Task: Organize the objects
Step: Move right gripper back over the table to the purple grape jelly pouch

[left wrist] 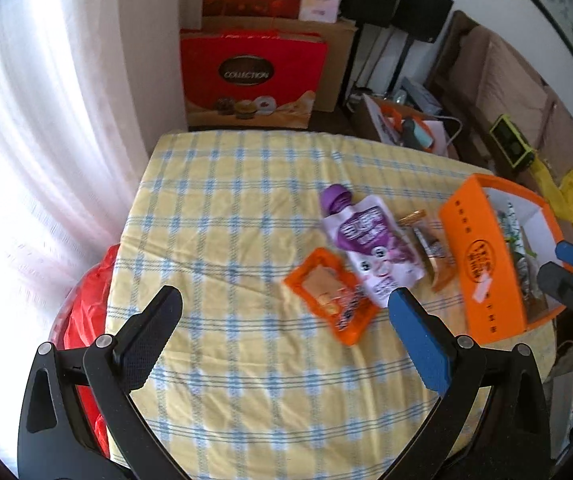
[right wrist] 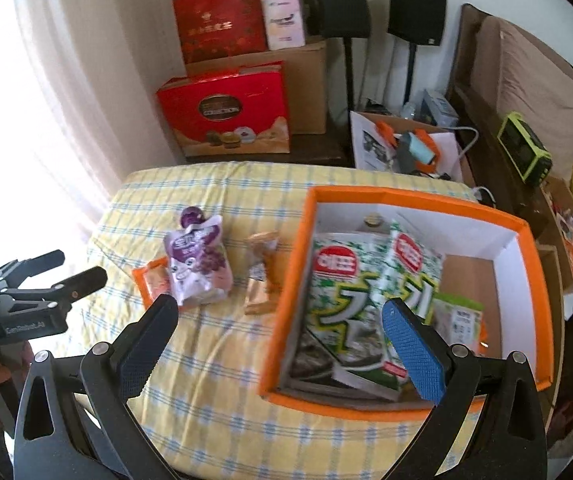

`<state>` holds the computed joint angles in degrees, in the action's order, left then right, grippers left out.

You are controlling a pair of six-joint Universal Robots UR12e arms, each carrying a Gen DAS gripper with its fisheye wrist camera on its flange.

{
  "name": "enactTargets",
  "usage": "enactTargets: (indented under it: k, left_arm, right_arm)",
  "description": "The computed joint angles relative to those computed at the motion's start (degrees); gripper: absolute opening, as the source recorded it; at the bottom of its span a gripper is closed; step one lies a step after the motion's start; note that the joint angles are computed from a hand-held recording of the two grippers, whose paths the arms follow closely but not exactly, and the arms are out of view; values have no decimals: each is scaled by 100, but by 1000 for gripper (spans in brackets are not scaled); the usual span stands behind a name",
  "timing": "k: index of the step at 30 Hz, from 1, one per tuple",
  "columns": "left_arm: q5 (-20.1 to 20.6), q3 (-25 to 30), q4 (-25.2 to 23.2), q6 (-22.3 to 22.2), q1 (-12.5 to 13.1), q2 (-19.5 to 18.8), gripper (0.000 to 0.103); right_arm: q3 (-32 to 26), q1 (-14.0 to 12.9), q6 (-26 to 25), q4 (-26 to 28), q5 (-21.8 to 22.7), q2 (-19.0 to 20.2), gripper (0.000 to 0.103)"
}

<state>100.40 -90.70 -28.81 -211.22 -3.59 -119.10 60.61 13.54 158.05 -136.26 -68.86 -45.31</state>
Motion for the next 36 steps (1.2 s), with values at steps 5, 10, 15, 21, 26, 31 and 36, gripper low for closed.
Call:
enactTargets:
  k: [5,10,15,21,26,31,36]
  left_arm:
    - [-60,-114,7,-73,99,44,103]
    - [-293,-202,104,-114,191,66,103]
    - [-583,-347,494,-309,267,71,100]
    - [-849,-223,419,-289,284,-42,79]
    - [-1100,-141,418,-317,306,-138,74]
    - [-1190,-98,458,-479,350,-195,75]
    - [-1353,-1,514,-637,463,-253,79]
  right_arm:
    - [-115,101,-85,95,23,77,103]
    - [-188,181,-159,193,85,136,101]
    - [-262,256,-203,259,-5,194,84]
    - [-588,271,-116,588,21,351,66]
    - [-894,291,-115,910,28,501,62]
    - [-1027,349,-182,1036,-52,588,62]
    - [-1053,391,-261,1140,-47,651,63]
